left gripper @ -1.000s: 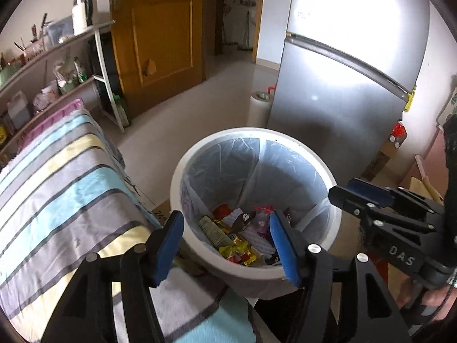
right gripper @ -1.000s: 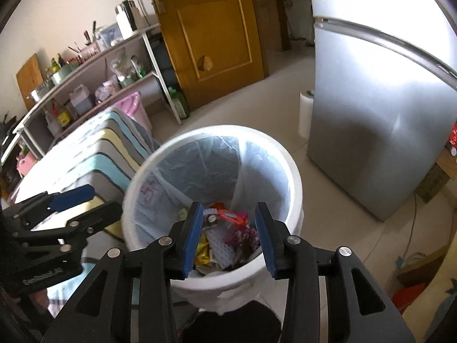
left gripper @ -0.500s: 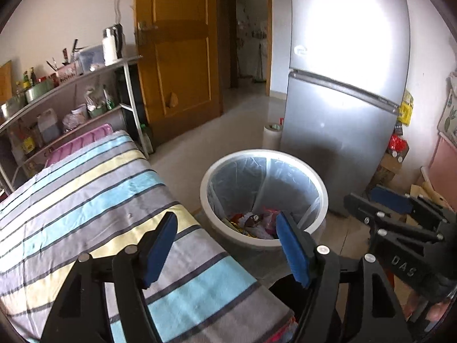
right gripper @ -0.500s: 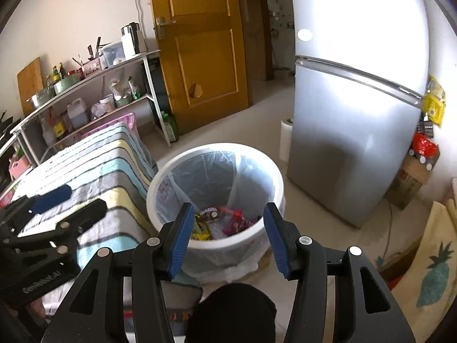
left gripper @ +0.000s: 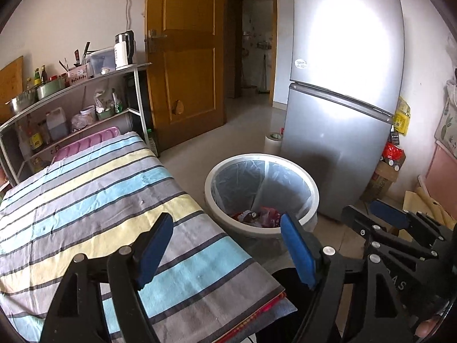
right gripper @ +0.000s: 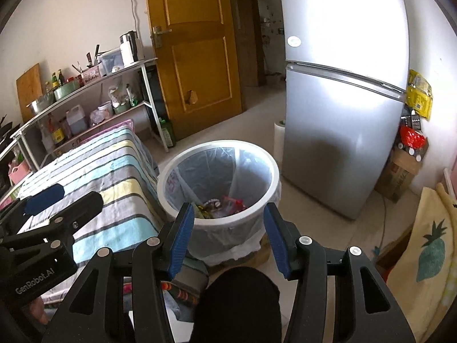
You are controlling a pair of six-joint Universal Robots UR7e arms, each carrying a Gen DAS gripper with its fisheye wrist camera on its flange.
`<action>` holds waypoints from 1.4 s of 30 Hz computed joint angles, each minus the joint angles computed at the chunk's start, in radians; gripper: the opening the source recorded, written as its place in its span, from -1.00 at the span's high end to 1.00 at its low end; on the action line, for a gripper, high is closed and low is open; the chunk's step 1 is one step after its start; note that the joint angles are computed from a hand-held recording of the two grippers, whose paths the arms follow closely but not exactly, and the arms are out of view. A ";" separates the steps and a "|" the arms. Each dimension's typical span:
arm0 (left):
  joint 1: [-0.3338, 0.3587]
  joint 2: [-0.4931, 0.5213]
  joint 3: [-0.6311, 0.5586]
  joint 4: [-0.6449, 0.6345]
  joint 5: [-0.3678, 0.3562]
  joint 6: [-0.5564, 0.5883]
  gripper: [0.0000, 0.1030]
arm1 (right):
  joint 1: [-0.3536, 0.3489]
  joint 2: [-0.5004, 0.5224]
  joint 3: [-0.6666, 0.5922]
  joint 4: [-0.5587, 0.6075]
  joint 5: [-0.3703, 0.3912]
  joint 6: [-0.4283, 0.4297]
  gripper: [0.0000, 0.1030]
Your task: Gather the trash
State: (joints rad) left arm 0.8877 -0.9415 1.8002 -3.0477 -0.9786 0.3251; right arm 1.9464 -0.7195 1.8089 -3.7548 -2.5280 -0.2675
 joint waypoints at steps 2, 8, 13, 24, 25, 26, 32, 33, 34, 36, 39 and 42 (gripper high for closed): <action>-0.001 0.000 0.006 -0.005 0.008 0.004 -0.54 | -0.002 -0.001 -0.002 0.010 0.003 0.006 0.00; -0.005 0.005 0.009 -0.006 0.020 0.005 -0.54 | -0.003 0.000 0.000 0.014 0.006 0.010 0.00; -0.006 0.007 0.007 0.008 0.037 0.001 -0.54 | 0.000 0.005 -0.004 0.011 0.000 0.011 0.00; -0.007 0.002 0.015 -0.003 0.061 -0.005 -0.55 | -0.003 0.006 -0.006 0.025 0.017 0.007 0.00; -0.006 0.003 0.014 -0.001 0.067 -0.010 -0.55 | -0.003 0.006 -0.005 0.025 0.020 0.009 0.00; -0.005 0.002 0.013 0.003 0.070 -0.012 -0.55 | -0.003 0.006 -0.004 0.027 0.020 0.010 0.00; -0.005 0.002 0.014 0.004 0.071 -0.014 -0.55 | -0.002 0.007 -0.003 0.024 0.019 0.009 0.00; -0.004 0.001 0.015 0.004 0.072 -0.014 -0.55 | -0.002 0.007 -0.003 0.024 0.019 0.009 0.00; -0.005 0.001 0.014 0.004 0.073 -0.014 -0.55 | -0.002 0.007 -0.005 0.027 0.018 0.009 0.00; -0.005 0.000 0.014 0.006 0.073 -0.014 -0.55 | -0.002 0.006 -0.003 0.028 0.020 0.012 0.00; -0.006 -0.001 0.014 0.006 0.073 -0.013 -0.55 | 0.001 0.007 -0.004 0.030 0.016 0.012 0.00; -0.006 -0.001 0.015 0.006 0.073 -0.016 -0.55 | 0.003 0.009 -0.004 0.027 0.014 0.012 0.00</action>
State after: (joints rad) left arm 0.8815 -0.9424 1.8148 -3.0414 -0.9053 0.3095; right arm 1.9491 -0.7105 1.8045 -3.7276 -2.5139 -0.2553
